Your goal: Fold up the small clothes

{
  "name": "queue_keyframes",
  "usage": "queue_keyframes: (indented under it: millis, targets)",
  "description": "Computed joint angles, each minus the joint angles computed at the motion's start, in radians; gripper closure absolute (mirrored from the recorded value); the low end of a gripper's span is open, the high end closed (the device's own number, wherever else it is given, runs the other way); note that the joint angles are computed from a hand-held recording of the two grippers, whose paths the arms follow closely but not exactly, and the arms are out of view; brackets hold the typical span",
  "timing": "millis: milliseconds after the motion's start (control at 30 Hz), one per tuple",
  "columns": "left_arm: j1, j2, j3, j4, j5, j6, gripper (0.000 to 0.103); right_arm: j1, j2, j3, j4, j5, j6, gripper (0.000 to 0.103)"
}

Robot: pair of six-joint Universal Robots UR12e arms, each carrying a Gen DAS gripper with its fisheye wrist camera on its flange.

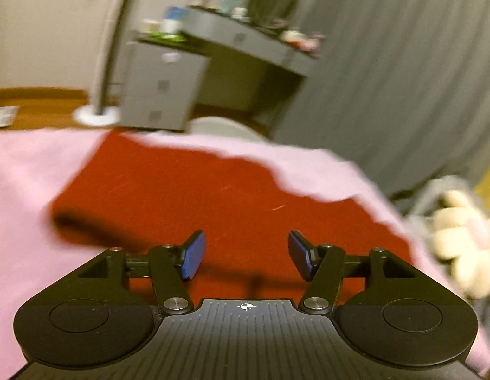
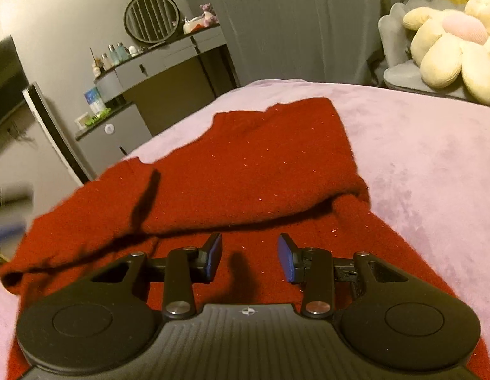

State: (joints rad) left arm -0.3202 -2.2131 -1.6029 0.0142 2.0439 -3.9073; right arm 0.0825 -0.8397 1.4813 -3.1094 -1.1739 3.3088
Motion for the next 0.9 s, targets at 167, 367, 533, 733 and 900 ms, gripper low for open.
queue_keyframes:
  millis: [167,367,533,733,900]
  targets:
    - [0.038,0.016,-0.038,-0.146,0.057,-0.136,0.04,0.006,0.009,-0.029,0.034,0.094,0.001,0.064]
    - [0.062,0.015,-0.066,-0.07,0.036,-0.143,0.039,0.046,0.058,-0.148,0.12,0.127,-0.054,0.064]
    - [0.072,0.016,-0.072,-0.027,0.003,-0.146,0.037,0.071,0.124,-0.276,0.265,0.18,-0.027,0.063]
    - [0.078,0.01,-0.093,0.033,-0.021,-0.163,0.037,0.109,0.13,-0.294,0.215,0.054,-0.147,0.087]
    - [0.079,0.004,-0.087,0.039,-0.01,-0.175,0.037,0.119,0.106,-0.224,-0.058,-0.231,-0.171,0.091]
